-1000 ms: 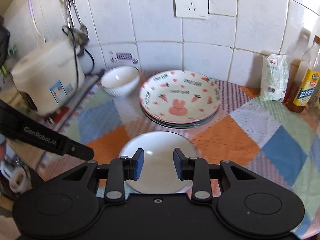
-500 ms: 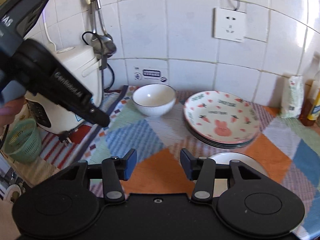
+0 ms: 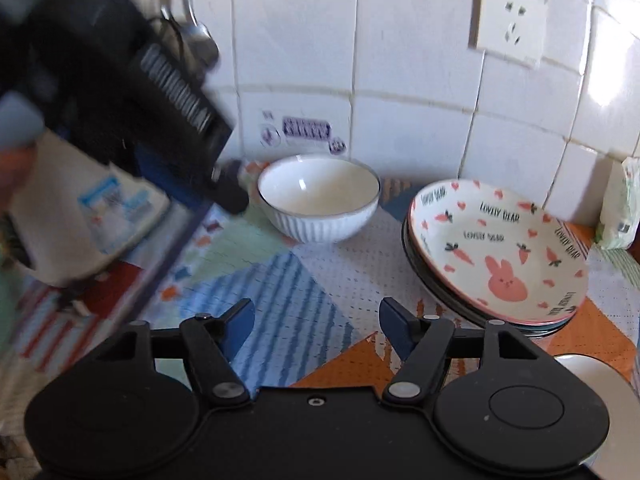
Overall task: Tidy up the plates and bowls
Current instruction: 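Move the left tool toward the white bowl beside the rice cooker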
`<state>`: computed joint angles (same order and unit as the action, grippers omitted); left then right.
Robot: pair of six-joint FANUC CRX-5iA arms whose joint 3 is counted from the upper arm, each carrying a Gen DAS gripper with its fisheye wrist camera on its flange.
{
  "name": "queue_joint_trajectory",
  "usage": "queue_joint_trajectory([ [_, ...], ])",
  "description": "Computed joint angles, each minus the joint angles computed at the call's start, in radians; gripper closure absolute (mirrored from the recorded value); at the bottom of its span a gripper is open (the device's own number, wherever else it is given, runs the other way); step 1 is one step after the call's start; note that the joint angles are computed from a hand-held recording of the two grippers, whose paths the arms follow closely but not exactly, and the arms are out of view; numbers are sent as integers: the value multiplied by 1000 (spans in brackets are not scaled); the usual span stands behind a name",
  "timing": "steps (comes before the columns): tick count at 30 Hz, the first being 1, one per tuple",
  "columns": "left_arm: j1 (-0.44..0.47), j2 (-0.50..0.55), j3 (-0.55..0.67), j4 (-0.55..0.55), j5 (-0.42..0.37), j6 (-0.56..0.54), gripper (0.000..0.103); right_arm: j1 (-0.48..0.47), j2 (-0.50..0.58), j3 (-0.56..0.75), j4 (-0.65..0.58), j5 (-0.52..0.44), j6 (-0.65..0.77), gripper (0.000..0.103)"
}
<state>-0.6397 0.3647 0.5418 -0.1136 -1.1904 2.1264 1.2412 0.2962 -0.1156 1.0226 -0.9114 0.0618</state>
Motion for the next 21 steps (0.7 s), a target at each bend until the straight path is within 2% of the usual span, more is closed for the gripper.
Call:
queue_joint_trajectory([
  [5, 23, 67, 57, 11, 8, -13, 75, -43, 87, 87, -54, 29, 86, 29],
  [8, 35, 108, 105, 9, -16, -16, 70, -70, 119, 123, -84, 63, 107, 29],
  [14, 19, 184, 194, -58, -50, -89, 67, -100, 175, 163, -40, 70, 62, 29],
  [16, 7, 223, 249, -95, -91, -90, 66, -103, 186, 162, -14, 76, 70, 29],
  [18, 6, 244, 269, -105, -98, -85, 65, -106, 199, 163, 19, 77, 74, 26],
  [20, 14, 265, 283, -94, -109, -76, 65, -109, 215, 179, 35, 61, 80, 16],
  [21, 16, 274, 290, -91, -117, -64, 66, -111, 226, 193, 38, 47, 82, 16],
])
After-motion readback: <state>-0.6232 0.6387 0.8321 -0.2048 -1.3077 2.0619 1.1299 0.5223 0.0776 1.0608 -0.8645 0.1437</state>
